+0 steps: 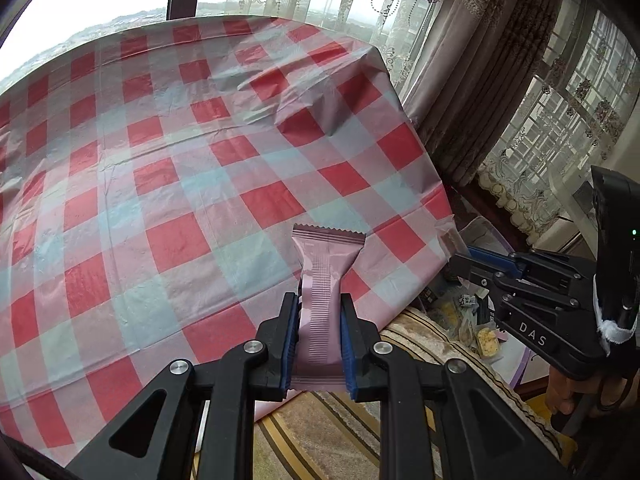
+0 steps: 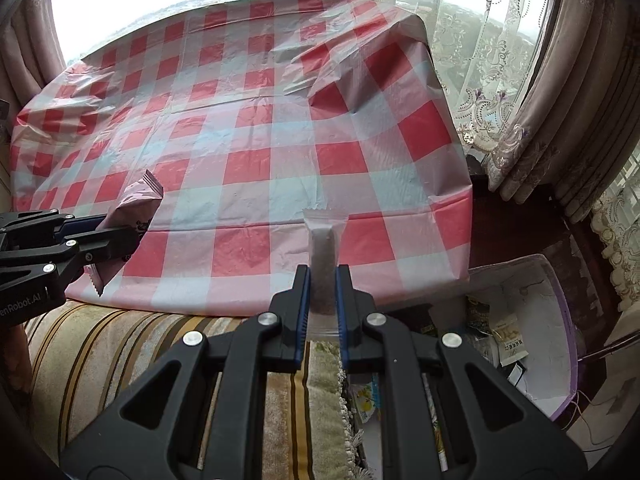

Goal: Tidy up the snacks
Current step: 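Carry both held packets over the white box and open both tools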

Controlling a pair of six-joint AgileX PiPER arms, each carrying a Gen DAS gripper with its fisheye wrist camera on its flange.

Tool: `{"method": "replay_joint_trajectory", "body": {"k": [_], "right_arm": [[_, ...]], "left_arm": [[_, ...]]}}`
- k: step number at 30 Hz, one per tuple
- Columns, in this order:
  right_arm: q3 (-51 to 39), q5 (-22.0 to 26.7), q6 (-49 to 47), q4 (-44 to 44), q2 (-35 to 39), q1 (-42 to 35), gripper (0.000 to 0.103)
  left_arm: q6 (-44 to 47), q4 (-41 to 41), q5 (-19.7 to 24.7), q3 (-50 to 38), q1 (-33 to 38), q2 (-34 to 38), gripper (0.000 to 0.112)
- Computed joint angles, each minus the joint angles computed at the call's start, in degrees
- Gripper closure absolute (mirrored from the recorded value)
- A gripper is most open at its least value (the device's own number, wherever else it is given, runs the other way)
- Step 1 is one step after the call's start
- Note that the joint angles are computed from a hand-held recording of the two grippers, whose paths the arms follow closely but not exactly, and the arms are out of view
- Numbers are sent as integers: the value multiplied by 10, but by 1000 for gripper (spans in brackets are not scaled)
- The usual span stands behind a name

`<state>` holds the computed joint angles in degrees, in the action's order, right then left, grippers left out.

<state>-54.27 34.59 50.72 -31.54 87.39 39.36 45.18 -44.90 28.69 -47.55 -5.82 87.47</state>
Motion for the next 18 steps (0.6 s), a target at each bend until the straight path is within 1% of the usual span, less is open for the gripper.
{"method": "replay_joint_trajectory", "body": {"k": [5,9,12,18], "right_arm": [[47,12,16,-14,-53,-15,88],[93,18,15,-17,-106,-45,88],[125,23,8,-17,-147,-76,88],[191,2,-31,12,-221,-173,88]], "left_arm": [[-50,16,-21,11,-73,-15,92],[-101,31,-34,12,-127,-21,92],[-140,35,-39,7,-162,-20,92],[-262,100,-62,-17,-257,2,92]]}}
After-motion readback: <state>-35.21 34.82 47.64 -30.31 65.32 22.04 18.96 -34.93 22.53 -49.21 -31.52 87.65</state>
